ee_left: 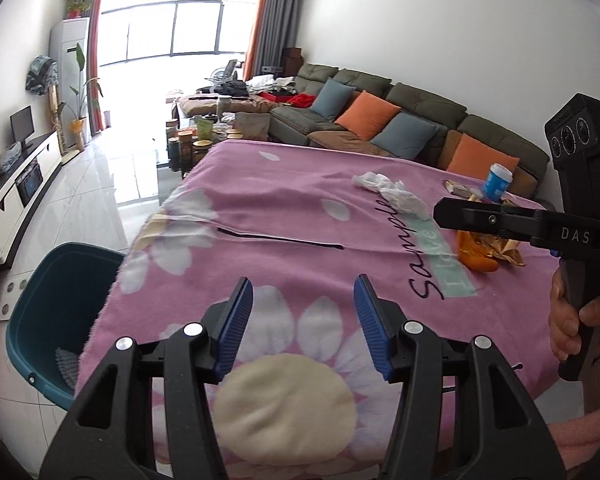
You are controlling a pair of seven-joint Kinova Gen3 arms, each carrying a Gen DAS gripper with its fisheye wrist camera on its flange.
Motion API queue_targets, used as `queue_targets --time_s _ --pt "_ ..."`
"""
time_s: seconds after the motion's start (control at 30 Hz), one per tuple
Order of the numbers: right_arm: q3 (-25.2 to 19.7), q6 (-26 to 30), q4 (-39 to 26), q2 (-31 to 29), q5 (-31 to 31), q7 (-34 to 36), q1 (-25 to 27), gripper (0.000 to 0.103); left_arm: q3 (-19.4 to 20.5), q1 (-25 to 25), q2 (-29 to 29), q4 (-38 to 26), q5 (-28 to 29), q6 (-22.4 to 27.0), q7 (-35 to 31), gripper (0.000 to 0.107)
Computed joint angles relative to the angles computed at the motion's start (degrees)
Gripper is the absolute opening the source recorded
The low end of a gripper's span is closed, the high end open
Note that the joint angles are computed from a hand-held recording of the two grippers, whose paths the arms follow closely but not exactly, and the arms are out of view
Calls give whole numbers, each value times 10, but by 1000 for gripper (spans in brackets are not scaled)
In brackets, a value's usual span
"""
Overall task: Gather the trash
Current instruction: 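Move both tools back over the trash on the blanket, then grasp an orange peel with the left tool while the right tool grasps a gold chip bag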
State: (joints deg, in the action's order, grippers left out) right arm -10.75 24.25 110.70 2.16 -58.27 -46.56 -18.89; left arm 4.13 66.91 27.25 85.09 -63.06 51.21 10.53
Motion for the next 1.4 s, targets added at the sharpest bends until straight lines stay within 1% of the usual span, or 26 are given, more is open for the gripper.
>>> queue_targets --time_s 0.1,0.2,0.37,0.43,0.53,0.6,0.73,0.8,0.9,0.93,0.97,1.03,1.1,1.17,1.2,1.3,1.4 --pt "15 -29 34 -30 19 -26 7 30 11 -13 26 -48 18 -31 -52 52" --pt "44 -41 65 -52 -1 -12 11 30 13 -19 57 -102 47 -51 -115 52" --pt "87 -70 107 -82 -2 -23 8 30 23 -34 103 -184 107 -74 -216 53" --pt "110 -78 122 -87 -19 -11 0 30 27 -44 116 -206 132 -85 -253 53" --pt "134 -89 142 -97 -32 -4 -6 30 31 -51 137 -246 167 -88 -304 54" --pt "154 -94 153 -101 -49 11 -11 35 31 -54 147 -268 189 -87 -331 55" --pt "174 -103 173 -109 -66 23 -12 35 27 -56 171 -315 231 -81 -382 55" --pt "197 -99 183 -113 -86 45 -17 35 25 -60 181 -335 253 -80 -405 55" --pt "214 -91 191 -110 -118 75 -11 37 20 -62 198 -369 285 -69 -437 55" --pt "215 -85 191 -107 -126 82 -3 37 18 -63 204 -380 295 -66 -447 55" --pt "213 -79 191 -105 -128 81 7 38 17 -65 209 -390 306 -64 -458 55" --pt "212 -68 192 -99 -150 98 20 42 15 -71 220 -411 329 -58 -478 55" --pt "209 -56 191 -91 -168 113 34 47 16 -77 234 -440 353 -46 -502 55" --pt "204 -42 189 -82 -179 123 50 49 14 -81 250 -470 376 -29 -520 54" --pt "203 -33 188 -78 -191 135 57 49 14 -85 256 -482 389 -24 -530 54" --pt "194 -10 183 -70 -203 149 80 49 12 -92 275 -515 424 -8 -555 53" --pt "179 8 175 -59 -203 151 103 48 8 -99 288 -539 457 1 -578 51"
